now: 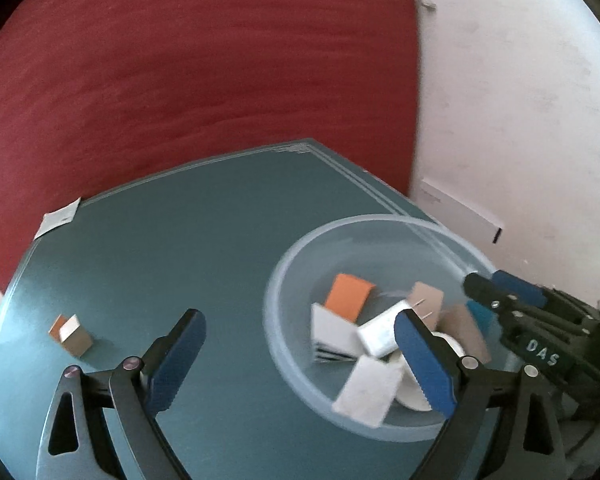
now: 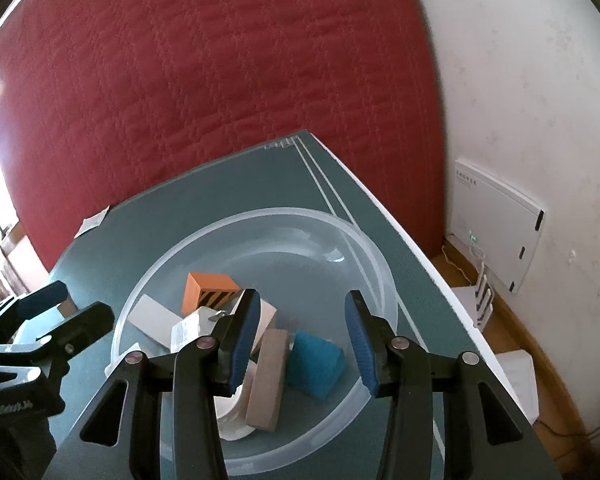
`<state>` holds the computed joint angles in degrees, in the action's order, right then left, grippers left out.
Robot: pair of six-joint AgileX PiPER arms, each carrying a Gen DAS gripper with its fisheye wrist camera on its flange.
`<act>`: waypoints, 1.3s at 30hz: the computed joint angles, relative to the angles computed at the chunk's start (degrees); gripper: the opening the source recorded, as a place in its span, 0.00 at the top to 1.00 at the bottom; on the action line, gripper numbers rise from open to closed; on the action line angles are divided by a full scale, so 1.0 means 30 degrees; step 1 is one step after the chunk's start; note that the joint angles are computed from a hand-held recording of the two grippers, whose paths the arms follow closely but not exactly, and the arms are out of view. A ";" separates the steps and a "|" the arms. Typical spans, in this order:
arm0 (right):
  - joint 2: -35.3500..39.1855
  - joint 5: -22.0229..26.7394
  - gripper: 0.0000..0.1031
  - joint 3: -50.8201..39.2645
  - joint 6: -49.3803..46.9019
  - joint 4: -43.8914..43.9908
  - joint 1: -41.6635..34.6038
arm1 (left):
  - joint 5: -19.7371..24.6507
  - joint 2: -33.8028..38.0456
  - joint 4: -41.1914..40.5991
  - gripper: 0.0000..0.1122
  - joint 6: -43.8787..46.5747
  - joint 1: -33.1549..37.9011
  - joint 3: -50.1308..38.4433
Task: Organize rigid objects
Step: 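Open the right gripper to drop the beige block while the left releases the charger into the basin, then move both grippers away from the basin toward the orange and beige blocks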
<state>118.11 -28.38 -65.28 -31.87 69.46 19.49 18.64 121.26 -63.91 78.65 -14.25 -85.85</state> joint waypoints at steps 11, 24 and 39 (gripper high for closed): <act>-0.0325 -0.0805 0.47 0.0716 0.0238 -0.0613 0.0194 | -0.0726 -0.0287 0.1498 0.09 -0.2065 0.0374 0.0461; -0.0130 -0.2576 0.45 0.0515 -0.1262 0.0211 0.1235 | -0.0900 0.0952 0.6948 0.09 -0.8363 0.0805 -0.1582; 0.0275 -0.4545 0.41 0.0349 -0.2588 0.0981 0.2809 | -0.2028 0.0458 0.8863 0.09 -1.0852 0.1737 -0.0511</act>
